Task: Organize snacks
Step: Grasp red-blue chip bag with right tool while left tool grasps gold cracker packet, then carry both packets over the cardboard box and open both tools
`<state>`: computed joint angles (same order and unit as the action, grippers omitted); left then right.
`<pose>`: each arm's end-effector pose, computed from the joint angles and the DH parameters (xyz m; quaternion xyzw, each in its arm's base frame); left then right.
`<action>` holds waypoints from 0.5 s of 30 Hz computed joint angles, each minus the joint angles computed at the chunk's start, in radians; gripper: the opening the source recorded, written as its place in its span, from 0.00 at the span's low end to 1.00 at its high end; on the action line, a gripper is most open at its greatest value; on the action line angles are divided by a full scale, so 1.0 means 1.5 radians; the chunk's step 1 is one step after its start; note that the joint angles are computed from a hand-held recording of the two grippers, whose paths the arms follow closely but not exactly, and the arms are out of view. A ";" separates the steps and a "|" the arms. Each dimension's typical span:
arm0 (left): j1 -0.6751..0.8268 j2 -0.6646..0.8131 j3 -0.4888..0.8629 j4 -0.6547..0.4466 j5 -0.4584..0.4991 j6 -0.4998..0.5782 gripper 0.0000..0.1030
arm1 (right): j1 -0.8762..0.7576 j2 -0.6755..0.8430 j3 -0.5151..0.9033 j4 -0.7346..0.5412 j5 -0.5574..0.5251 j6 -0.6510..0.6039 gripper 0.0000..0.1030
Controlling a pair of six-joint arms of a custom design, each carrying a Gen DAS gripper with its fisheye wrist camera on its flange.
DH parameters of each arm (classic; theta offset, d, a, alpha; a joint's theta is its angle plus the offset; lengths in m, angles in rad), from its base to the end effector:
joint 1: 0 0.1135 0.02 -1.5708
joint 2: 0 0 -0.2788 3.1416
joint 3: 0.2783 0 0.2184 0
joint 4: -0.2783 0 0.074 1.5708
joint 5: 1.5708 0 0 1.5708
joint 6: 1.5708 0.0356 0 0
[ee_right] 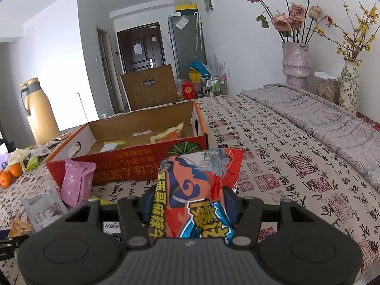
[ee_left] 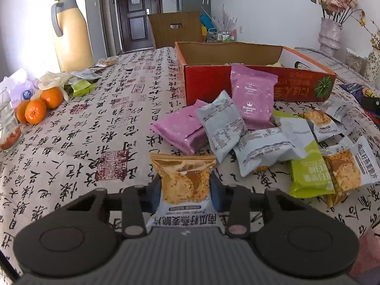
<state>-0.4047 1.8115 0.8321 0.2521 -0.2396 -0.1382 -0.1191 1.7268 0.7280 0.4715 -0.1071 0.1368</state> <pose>0.3108 -0.1239 0.1712 0.0719 0.9043 -0.0039 0.4208 0.3201 -0.0345 0.1898 0.0840 0.8620 0.0508 0.4973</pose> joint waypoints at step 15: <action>-0.039 -0.072 -0.017 0.008 -0.069 -0.034 0.39 | -0.023 -0.022 -0.025 0.008 -0.038 -0.008 0.55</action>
<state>-0.4637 1.7035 0.8067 0.2645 -0.3435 -0.1892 -0.1529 1.6940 0.6909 0.4841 -0.1648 0.1252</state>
